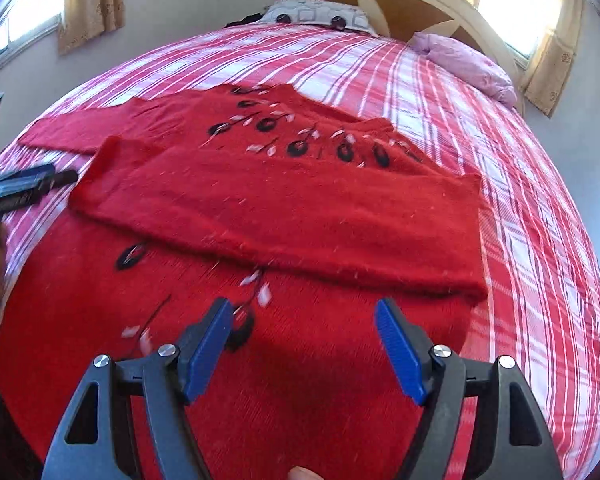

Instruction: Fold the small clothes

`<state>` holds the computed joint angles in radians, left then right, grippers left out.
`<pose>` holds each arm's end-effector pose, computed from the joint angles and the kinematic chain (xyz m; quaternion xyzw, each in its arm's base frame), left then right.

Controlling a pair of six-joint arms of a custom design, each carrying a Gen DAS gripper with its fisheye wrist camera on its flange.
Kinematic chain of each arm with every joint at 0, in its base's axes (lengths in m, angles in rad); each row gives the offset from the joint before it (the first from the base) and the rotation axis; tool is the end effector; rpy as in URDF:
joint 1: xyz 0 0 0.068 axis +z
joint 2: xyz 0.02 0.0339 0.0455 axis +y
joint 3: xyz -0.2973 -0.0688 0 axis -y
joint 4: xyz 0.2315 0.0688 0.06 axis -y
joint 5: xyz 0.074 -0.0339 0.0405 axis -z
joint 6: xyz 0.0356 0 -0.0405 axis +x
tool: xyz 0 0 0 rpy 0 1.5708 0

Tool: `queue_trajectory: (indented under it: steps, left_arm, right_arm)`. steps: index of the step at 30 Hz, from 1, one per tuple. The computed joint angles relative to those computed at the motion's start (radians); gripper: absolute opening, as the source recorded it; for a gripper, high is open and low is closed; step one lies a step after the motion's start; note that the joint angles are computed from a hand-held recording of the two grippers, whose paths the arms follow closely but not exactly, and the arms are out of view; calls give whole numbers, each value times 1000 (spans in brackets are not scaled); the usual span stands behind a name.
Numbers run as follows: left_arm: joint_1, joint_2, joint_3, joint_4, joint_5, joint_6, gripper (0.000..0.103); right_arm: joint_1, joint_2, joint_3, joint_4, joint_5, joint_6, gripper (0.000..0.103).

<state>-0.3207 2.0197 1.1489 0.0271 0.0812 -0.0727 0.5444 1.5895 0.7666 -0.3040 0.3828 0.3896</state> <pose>0.3947 -0.1341 0.1611 0.1298 0.9249 -0.1066 0.3410 0.2404 0.1300 0.1852 -0.0323 0.9580 -0.0684 0.2765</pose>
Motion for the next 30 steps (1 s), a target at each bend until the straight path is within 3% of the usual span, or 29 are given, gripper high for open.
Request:
queue_trajectory:
  steps: [4, 7, 17, 20, 24, 30]
  left_arm:
    - [64, -15, 5, 13, -39, 8, 81]
    - [138, 16, 68, -40, -80, -7, 81]
    - [362, 141, 256, -146, -153, -110, 76]
    - [410, 188, 344, -197, -129, -156, 74]
    - [429, 266, 480, -270, -107, -202, 59]
    - [453, 332, 590, -348, -38, -274, 56]
  right_arm:
    - [94, -9, 5, -36, 25, 1, 74]
    - [139, 0, 11, -35, 35, -6, 74]
    - [155, 9, -28, 64, 68, 19, 74]
    - [156, 26, -30, 94, 93, 33, 74]
    - [159, 69, -9, 122, 114, 48, 74]
    - [175, 94, -4, 165, 116, 53, 74]
